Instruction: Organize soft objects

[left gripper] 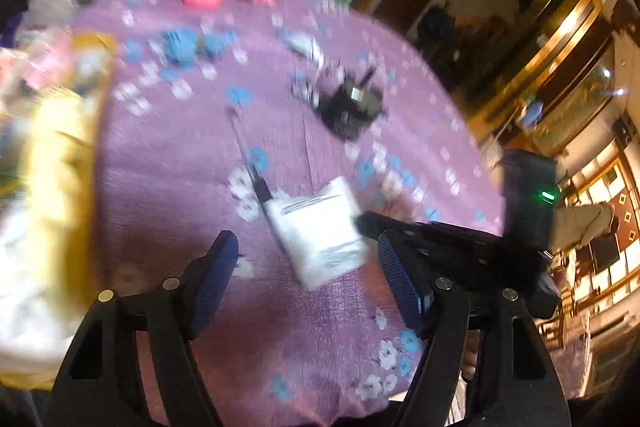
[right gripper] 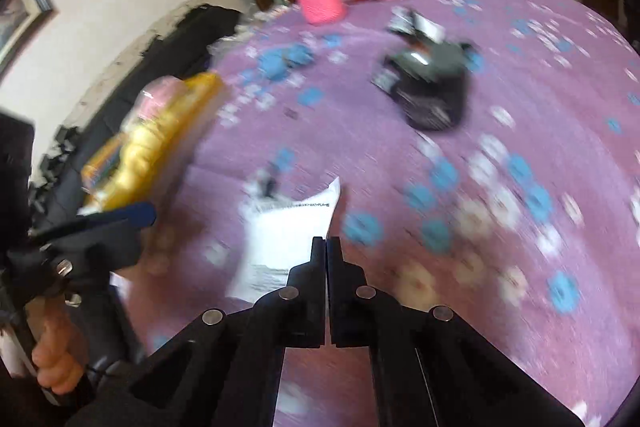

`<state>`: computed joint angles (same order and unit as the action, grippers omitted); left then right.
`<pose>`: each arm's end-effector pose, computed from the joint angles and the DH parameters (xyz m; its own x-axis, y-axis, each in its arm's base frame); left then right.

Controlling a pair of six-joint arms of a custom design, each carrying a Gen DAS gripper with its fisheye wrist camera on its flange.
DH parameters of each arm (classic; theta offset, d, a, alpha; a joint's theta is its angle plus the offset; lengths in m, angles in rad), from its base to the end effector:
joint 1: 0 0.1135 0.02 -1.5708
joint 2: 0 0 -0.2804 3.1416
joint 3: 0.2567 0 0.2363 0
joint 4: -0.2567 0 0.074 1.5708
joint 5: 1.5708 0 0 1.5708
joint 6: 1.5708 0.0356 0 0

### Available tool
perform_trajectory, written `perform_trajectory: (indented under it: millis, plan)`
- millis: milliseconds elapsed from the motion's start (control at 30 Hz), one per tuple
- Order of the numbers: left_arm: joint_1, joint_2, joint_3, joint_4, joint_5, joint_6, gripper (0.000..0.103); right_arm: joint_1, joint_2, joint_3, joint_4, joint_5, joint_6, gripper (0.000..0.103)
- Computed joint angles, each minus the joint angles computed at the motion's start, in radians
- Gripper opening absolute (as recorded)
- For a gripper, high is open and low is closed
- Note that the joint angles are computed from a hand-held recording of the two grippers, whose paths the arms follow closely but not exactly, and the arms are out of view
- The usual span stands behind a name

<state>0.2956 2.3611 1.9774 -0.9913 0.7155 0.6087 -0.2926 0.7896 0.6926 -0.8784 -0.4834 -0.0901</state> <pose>0.4595 0.1155 0.1819 -0.8257 0.1997 -0.5275 0.4563 0.7862 -0.4167 0.1149 -0.0173 0.2628 -0.7900 0.1548 -0.5932 -0.0655 0.9407 0.3328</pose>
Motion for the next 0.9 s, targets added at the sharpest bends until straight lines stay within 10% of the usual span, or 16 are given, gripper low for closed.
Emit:
perform_trajectory:
  millis: [600,900]
  plan:
    - [-0.159,0.107,0.110,-0.012,-0.094,-0.108,0.070,-0.373,-0.041,-0.008,-0.177,-0.164,-0.261,0.015]
    - [-0.163,0.265,0.336,-0.258,-0.033,-0.099,0.029,-0.082,-0.067,-0.016,-0.060,0.047,-0.066,0.015]
